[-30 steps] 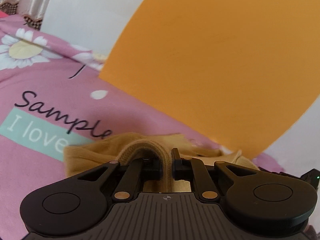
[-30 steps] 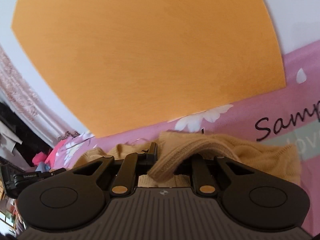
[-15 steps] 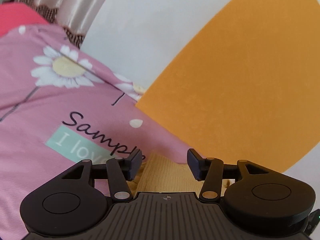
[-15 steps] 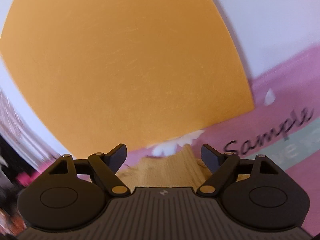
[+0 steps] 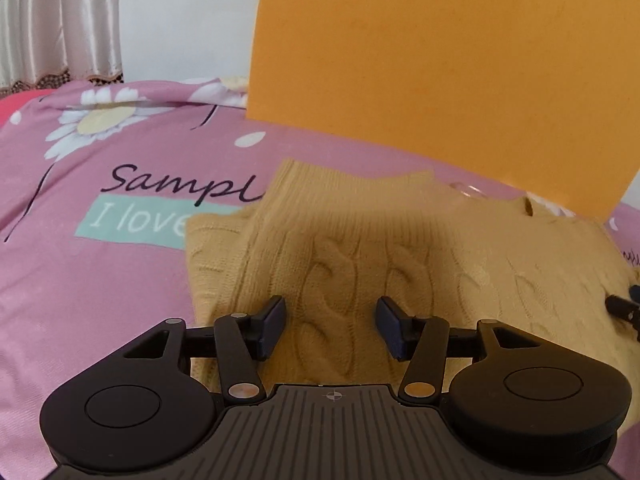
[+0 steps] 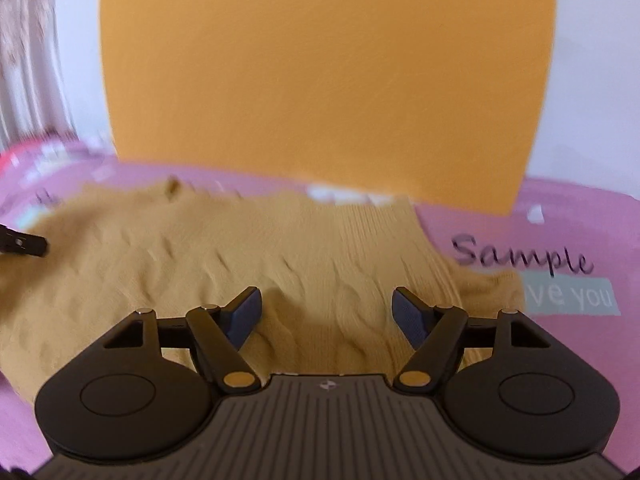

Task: Fold small clothes
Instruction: 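Lift the hem with both grippers and fold it over toward the collar, then open both grippers and release the folded cardigan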

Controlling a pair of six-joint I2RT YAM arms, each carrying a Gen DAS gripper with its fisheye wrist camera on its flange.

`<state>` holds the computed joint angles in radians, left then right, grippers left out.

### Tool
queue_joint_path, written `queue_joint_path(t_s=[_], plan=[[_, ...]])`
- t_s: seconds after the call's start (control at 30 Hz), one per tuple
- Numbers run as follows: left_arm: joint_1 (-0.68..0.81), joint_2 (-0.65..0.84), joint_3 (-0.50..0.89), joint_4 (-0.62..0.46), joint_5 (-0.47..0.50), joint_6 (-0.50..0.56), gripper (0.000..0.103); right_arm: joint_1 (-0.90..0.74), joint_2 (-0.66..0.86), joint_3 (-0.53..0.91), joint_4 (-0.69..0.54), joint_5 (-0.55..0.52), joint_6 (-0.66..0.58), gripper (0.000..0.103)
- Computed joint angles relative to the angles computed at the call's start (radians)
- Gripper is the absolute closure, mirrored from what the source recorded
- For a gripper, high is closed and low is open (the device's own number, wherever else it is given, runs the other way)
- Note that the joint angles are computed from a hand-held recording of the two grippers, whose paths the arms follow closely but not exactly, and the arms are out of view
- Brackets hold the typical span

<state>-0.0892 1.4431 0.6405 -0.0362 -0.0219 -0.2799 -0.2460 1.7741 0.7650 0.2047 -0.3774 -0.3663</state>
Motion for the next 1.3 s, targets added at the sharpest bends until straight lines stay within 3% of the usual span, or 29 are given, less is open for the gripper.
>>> queue_joint_path(t_s=[0.43,0.73,1.07,1.3], plan=[[-0.081,-0.178,-0.053,-0.142,-0.241,0.014,0.000,-0.029,-0.045,-0.062,0.041,0.086,0.016,0.021],[-0.110,-0.327,-0.093,-0.280,-0.301,-0.058,0.000,-0.058,-0.122,-0.121,0.027,0.102,-0.009,0.021],[-0.350,-0.392,-0.088,-0.496,-0.435,-0.290,0.000,-0.091,-0.183,-0.174,0.016,0.081,-0.027,0.021],[-0.521,-0.345,-0.071,-0.568,-0.442,-0.496,0.000,-0.192,-0.185,-0.194,-0.013,-0.018,-0.024,0.019]])
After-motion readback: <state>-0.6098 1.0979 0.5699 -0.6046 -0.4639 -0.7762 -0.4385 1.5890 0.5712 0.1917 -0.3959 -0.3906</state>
